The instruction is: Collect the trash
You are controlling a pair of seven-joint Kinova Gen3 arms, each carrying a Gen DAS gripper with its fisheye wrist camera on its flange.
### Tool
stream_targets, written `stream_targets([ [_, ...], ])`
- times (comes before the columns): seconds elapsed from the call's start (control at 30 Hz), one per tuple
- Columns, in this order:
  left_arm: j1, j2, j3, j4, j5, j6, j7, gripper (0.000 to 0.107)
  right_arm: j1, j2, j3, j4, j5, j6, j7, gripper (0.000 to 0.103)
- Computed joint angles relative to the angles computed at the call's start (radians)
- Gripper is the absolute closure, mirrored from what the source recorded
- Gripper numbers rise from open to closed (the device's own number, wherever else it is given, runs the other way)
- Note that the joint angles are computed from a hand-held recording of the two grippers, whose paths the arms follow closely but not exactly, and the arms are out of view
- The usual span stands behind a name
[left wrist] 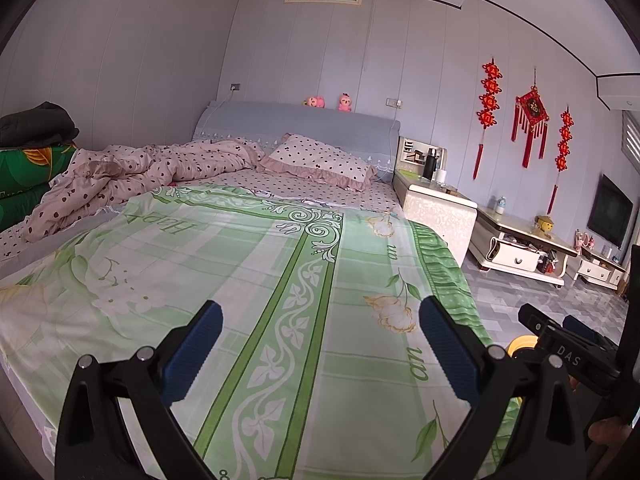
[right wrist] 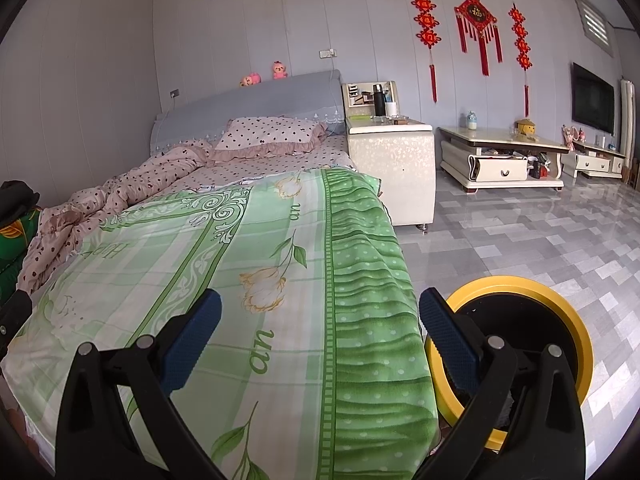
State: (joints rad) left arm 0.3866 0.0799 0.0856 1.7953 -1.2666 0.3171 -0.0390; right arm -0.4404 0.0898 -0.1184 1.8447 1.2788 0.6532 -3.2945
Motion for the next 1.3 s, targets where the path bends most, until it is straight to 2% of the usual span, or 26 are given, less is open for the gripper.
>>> stream_targets([
  [1.03, 0.013, 0.009, -0.001, 0.000, -0.003, 0.006, 0.010, 0.013, 0.003, 0.008, 0.007, 0.000, -0.017, -0.010, 0.008, 0.008],
  [1.2, 0.019, 0.014, -0.005, 0.006, -0.022, 0.008, 0.043, 0.013, 0.002, 0.008, 0.008, -0.001, -0.020, -0.011, 0.010, 0.008],
  [1.3, 0.013, 0.014, -0.005, 0.005, -0.002, 0.002, 0.025, 0.013, 0.002, 0.010, 0.008, -0.001, -0.023, -0.010, 0.010, 0.008],
])
